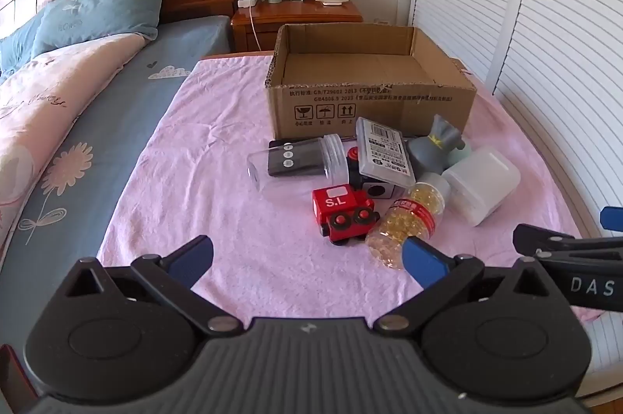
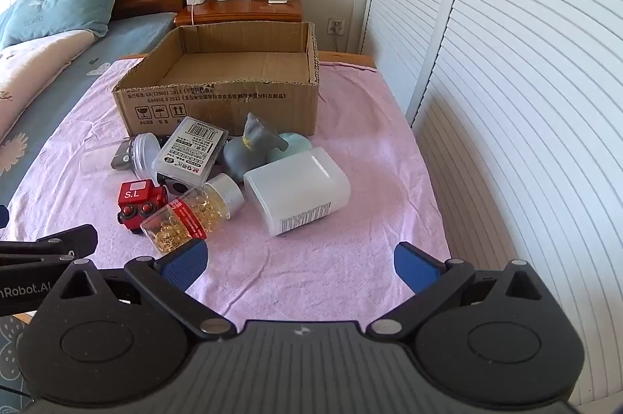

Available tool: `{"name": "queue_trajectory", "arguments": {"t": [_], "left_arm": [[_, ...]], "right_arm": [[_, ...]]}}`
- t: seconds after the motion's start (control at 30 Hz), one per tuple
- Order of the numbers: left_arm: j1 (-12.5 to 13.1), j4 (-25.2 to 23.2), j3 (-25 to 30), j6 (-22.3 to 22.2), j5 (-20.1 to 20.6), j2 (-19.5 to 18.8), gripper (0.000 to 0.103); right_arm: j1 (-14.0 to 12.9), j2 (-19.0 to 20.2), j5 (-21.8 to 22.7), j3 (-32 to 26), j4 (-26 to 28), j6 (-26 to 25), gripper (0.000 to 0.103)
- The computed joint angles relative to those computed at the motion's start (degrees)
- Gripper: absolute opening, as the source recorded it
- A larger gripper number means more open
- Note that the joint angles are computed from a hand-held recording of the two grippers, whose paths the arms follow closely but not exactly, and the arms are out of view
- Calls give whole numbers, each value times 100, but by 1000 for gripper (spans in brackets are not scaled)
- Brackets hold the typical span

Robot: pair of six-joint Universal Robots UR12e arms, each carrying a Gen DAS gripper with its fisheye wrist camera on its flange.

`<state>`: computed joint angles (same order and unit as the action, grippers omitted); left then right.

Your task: Organize rigid objects

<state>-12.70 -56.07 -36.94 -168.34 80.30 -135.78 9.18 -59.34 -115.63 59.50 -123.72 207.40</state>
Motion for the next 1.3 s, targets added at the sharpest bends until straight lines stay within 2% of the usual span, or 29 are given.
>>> {"name": "queue_trajectory", "arguments": {"t": [0.23, 0.3, 1.3], "left_arm": [[-27, 20, 73, 50, 107, -53, 102], [-16, 136, -120, -31, 8, 46, 102], [-13, 41, -64, -69, -33, 39, 102]], "right_arm": [[1, -12, 12, 26, -50, 17, 103], [-1, -22, 9, 42, -64, -6, 103], [9, -34, -9, 30, -38, -5, 103]]}}
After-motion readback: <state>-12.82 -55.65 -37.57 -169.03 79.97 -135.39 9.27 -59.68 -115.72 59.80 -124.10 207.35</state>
